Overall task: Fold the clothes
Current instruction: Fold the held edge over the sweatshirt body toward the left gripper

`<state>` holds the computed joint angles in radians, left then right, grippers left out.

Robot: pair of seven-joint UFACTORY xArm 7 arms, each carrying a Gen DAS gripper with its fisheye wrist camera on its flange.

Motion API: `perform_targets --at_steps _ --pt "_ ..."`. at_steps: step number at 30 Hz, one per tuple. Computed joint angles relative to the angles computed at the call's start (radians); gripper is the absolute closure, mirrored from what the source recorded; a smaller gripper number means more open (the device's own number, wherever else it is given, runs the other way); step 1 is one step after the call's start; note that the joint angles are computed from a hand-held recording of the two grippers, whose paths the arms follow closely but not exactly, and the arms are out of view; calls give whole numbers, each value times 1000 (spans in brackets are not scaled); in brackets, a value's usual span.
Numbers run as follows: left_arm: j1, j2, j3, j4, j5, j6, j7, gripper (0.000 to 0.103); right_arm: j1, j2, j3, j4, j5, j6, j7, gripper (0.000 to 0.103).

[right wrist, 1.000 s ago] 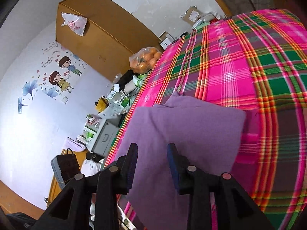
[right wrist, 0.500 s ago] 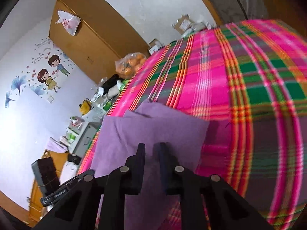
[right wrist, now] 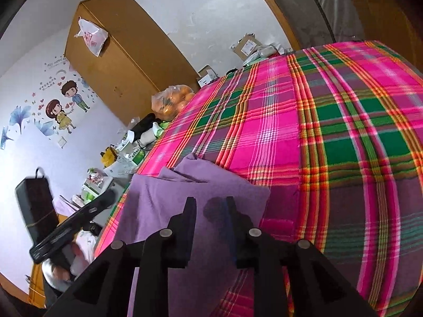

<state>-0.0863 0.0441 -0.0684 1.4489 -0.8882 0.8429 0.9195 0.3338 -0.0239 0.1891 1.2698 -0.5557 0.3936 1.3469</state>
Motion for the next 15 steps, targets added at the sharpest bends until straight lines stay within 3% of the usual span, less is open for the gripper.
perform_targets --at_steps 5,10,15 --pt "-12 105 -22 72 121 -13 -100 86 15 50 -4 72 14 114 -68 80" --pt "33 151 -39 112 78 44 -124 86 48 128 -29 156 23 190 -144 83" --pt "56 185 -53 152 67 90 -160 87 58 150 -57 167 74 171 -186 84"
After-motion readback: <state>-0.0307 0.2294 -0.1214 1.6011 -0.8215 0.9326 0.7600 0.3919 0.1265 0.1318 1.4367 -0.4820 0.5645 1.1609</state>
